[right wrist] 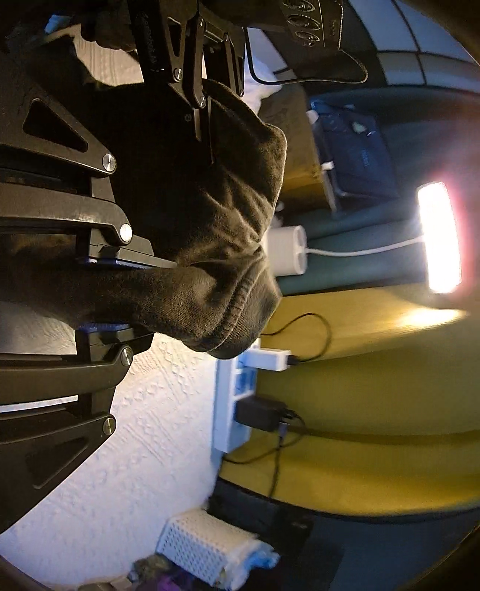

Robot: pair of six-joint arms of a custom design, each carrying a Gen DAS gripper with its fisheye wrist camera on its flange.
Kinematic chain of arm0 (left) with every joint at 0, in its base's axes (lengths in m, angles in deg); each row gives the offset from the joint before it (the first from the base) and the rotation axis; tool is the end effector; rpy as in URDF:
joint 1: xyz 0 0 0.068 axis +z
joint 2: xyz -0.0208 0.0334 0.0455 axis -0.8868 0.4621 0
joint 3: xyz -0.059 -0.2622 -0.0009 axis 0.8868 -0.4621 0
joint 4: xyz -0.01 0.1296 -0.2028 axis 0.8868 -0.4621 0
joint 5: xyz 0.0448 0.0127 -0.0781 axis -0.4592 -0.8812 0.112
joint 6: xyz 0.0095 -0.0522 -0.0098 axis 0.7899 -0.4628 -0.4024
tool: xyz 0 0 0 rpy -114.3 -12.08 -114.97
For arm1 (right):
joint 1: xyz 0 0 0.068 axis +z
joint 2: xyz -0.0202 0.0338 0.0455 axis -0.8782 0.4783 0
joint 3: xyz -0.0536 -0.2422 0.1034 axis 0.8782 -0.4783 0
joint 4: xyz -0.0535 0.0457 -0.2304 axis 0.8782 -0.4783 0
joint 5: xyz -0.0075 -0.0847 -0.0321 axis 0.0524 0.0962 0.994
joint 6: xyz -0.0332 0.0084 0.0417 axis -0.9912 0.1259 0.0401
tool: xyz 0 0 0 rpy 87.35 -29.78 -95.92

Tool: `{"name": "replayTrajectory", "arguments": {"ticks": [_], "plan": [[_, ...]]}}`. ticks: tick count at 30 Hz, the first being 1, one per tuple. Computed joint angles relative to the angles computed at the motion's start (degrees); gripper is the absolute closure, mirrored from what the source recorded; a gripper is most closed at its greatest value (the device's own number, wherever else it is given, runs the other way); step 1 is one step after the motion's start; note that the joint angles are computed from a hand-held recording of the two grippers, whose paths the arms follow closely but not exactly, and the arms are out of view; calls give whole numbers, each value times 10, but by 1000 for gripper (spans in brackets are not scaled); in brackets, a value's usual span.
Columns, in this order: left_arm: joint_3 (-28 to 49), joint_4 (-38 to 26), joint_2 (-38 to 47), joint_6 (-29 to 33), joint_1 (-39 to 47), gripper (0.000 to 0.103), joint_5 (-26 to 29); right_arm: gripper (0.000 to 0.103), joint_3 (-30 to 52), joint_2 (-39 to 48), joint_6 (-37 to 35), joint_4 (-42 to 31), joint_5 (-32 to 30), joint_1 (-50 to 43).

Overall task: Fold small clothes
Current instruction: 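Grasp the shirt end with the left gripper while the right gripper grasps beside it, then lift the shirt with both grippers and carry it toward the pillow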

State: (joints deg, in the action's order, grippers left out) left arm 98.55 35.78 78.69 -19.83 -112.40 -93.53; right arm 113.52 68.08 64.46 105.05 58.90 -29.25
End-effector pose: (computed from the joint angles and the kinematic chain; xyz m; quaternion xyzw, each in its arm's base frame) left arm 0.1546 -0.1584 0.1458 0.0864 0.8846 -0.0790 0.4514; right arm 0.2421 0.1594 0.1580 -0.2943 0.8377 0.1919 0.4181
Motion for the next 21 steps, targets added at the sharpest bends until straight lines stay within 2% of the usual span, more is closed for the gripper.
{"name": "replayTrajectory", "arguments": {"ticks": [10,16,21], "plan": [[13,-122,-117,-46,-132,88,-133,83,-67,-201,5,-61,48,37],[39,-224,-177,-94,-230,88,-231,83,-77,-326,10,-134,81,67],[80,-328,-192,-161,-318,88,-317,83,-68,-415,11,-198,136,116]]}}
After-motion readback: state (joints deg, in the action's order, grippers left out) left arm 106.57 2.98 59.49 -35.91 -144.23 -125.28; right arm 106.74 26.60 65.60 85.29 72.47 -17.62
